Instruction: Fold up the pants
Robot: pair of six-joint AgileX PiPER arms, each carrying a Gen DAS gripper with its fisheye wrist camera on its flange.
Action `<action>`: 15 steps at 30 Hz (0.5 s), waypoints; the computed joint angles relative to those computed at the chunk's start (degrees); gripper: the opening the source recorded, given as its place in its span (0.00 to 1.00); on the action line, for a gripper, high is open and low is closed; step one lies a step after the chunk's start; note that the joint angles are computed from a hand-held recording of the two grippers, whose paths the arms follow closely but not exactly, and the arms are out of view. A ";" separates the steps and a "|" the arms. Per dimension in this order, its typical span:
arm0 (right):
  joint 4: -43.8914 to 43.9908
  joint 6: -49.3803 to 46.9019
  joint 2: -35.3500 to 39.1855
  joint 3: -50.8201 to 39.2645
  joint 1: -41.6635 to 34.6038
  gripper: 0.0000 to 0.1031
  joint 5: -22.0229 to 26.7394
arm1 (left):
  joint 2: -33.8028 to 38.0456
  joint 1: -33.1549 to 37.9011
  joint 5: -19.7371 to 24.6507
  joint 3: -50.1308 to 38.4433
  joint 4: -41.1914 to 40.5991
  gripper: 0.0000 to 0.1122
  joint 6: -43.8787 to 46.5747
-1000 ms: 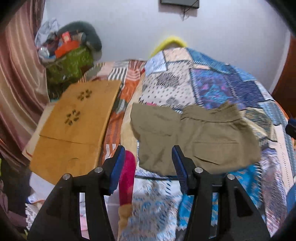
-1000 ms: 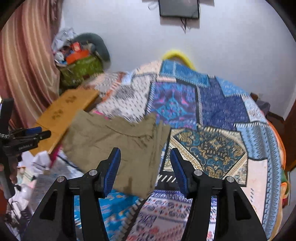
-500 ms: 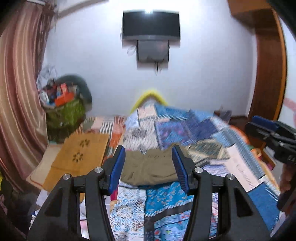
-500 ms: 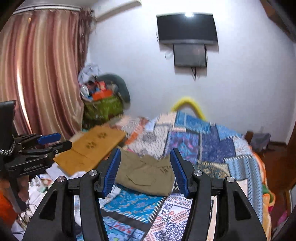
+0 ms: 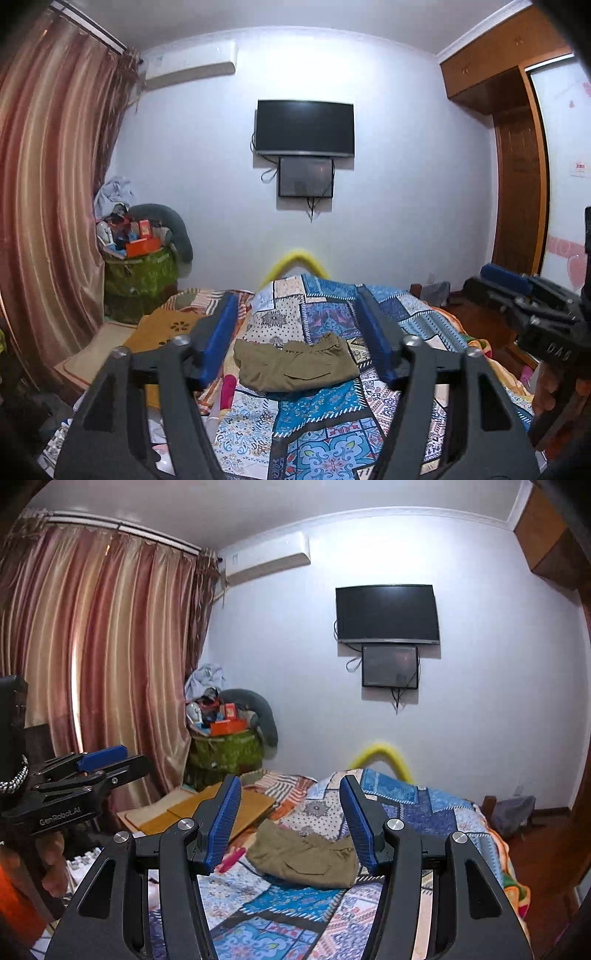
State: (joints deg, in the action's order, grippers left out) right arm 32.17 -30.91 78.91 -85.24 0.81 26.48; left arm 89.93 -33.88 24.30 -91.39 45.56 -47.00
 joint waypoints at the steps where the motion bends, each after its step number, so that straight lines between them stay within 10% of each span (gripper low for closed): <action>1: 0.18 -0.17 -0.48 1.00 0.15 0.52 -0.44 | -0.97 -0.54 -0.30 1.54 2.40 0.68 -2.23; 6: -5.83 5.78 -4.68 7.66 2.71 0.75 -5.47 | -4.13 -2.37 -0.96 6.66 12.12 0.89 -12.13; 15: -11.38 15.20 -7.59 10.42 2.12 0.95 -5.63 | -6.37 -3.66 -0.94 10.64 17.42 0.91 -18.88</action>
